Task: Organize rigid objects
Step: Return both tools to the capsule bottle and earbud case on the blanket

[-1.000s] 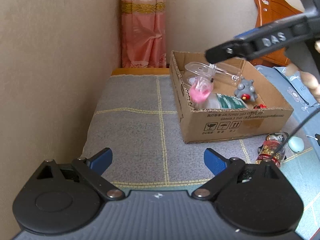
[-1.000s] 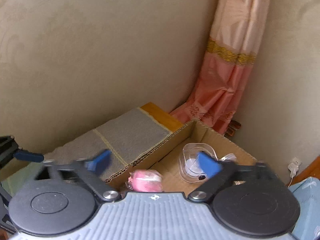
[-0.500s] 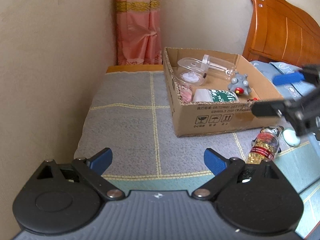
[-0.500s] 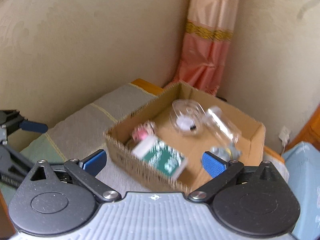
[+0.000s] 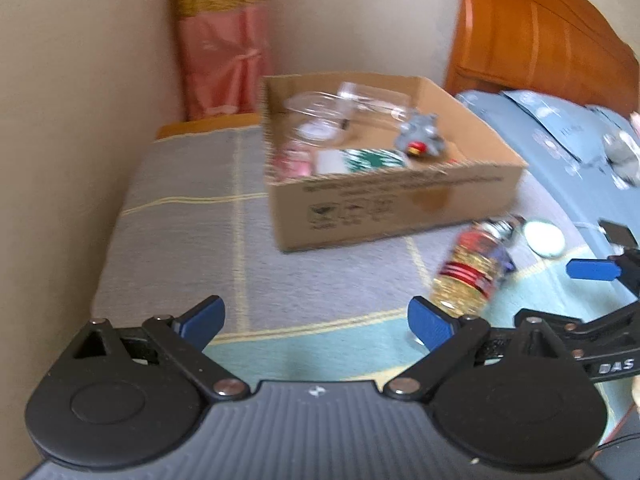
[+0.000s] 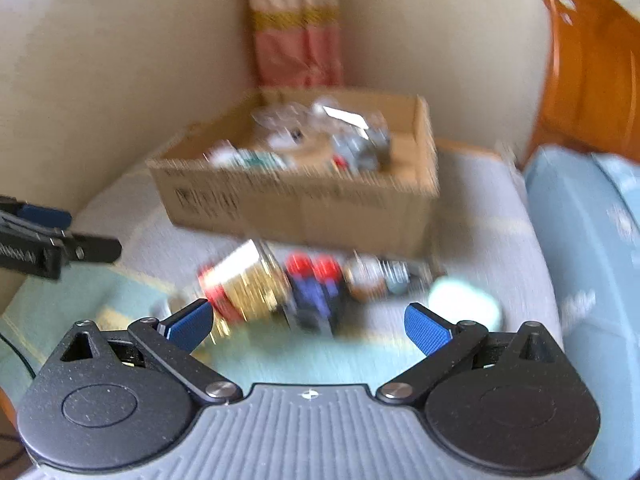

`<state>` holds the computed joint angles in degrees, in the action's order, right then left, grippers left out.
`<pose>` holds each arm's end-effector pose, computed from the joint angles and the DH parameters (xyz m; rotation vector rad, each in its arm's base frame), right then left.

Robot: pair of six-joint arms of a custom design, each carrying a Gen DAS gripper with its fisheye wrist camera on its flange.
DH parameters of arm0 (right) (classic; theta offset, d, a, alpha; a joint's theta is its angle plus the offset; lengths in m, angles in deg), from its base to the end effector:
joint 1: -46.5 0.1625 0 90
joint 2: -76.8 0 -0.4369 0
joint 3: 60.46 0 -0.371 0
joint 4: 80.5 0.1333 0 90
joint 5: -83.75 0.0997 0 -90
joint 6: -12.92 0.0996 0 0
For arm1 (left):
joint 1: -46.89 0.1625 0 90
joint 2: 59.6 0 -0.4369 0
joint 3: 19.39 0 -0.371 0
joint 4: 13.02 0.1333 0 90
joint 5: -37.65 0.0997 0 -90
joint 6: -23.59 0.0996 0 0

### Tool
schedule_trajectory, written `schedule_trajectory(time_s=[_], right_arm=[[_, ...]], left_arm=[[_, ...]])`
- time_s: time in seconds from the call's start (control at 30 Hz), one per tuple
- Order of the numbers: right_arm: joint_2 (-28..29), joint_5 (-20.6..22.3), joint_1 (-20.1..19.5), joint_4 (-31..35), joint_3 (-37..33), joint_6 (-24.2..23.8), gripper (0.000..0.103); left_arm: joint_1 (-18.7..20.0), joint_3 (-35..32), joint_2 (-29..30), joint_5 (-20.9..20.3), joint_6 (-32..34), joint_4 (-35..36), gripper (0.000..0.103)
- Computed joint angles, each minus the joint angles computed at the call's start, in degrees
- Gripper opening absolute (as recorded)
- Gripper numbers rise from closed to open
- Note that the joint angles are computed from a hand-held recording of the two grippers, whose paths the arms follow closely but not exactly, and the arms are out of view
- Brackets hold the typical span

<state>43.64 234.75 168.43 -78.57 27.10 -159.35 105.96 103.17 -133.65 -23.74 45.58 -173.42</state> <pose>0.3171 -0.4216 0.0044 0.0747 -2.1456 1.0239 -0.0971 -0.5142 0.2607 1.0521 2.4039 -0.5574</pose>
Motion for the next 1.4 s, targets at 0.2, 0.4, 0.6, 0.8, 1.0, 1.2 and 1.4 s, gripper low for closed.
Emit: schedule_trajectory(time_s=[0.2, 0.4, 0.6, 0.8, 1.0, 1.2, 1.4], right_arm=[[2.78, 4.73, 0.22, 7.02, -0.54, 7.78, 0.103], [0.63, 4.81, 2.33, 2.91, 3.06, 6.80, 0.103], [-2.60, 5.81, 5.41, -0.62, 5.68, 4.24, 0.103], [-3.65, 7.25, 6.12, -0.50, 6.80, 1.93, 0.103], [-1.02, 5.48, 3.07, 3.77, 7.74, 6.74, 0.103], [-0.20, 4.07, 1.30, 3.39, 9.22, 10.09, 0.103], [-0.27, 4.00, 0.62, 2.78, 9.53, 10.08, 0.103]], left_arm=[[-1.59, 1.39, 0.10, -0.68, 0.40, 2.68, 0.098], [-3.33, 2.01, -1.47, 0.24, -0.51, 4.86, 0.098], [-5.70, 3.37, -4.55, 1.40, -0.69, 6.41, 0.098], [-6.79, 5.54, -4.71, 1.50, 2.34, 4.27, 0.098], [-4.85, 6.64, 0.21, 0.84, 4.22, -1.67, 0.098], [-2.96, 5.89, 3.22, 0.71, 5.56, -4.26, 0.098], [-1.33, 4.04, 4.80, 1.82, 5.54, -4.03, 0.098]])
